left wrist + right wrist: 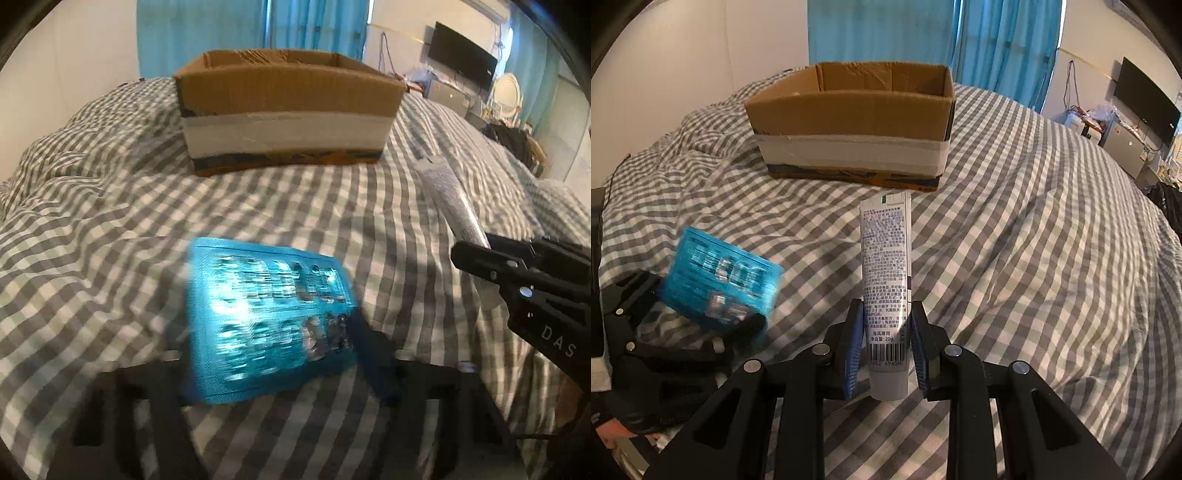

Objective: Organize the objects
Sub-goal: 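Grasp the toothpaste tube with the right tool while the left grasps the blister pack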

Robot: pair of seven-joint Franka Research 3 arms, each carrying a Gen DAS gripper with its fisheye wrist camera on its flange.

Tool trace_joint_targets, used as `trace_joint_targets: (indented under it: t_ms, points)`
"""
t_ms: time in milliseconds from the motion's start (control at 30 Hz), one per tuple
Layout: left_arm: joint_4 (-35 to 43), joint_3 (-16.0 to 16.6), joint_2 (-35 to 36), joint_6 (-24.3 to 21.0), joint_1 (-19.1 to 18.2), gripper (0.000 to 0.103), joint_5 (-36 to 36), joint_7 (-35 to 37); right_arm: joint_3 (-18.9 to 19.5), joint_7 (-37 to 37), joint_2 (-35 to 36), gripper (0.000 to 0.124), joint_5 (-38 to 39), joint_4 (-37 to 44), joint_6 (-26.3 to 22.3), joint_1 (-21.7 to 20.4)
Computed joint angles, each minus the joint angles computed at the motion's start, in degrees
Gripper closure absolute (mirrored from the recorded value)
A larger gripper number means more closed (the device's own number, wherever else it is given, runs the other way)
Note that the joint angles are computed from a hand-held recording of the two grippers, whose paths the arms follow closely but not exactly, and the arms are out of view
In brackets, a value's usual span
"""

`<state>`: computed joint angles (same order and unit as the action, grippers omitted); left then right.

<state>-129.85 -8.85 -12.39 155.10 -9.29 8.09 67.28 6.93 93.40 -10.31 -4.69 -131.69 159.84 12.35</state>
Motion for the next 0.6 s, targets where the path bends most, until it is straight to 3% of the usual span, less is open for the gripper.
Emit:
trace_joint_targets:
  t_ms: [267, 300, 500, 600]
  points:
    - [-1.23, 3.68, -1.66, -0.22, -2.77, 0.043, -12.64, 9.94, 0.69, 1.30, -3.44, 0.100, 0.44, -1.43, -0.39, -0.03]
    - [-1.43, 4.09, -2.00, -0.16, -3.13, 0.056, -14.17, 11.27, 0.79, 1.33, -3.72, 0.100, 0.54, -1.62, -0.44, -0.08]
    - [-0.70, 5.30, -2.86, -2.23, -4.32, 0.064, -20.55, 17.03, 0.90, 0.44, -4.98, 0.100, 2.17, -2.48, -0.42, 0.01]
    - [-0.71, 5.36, -3.23, -1.77, -4.66, 0.079, -22.97, 18.98, 1.32, 0.47, -5.20, 0.100, 1.86, -2.44, -0.23, -0.23]
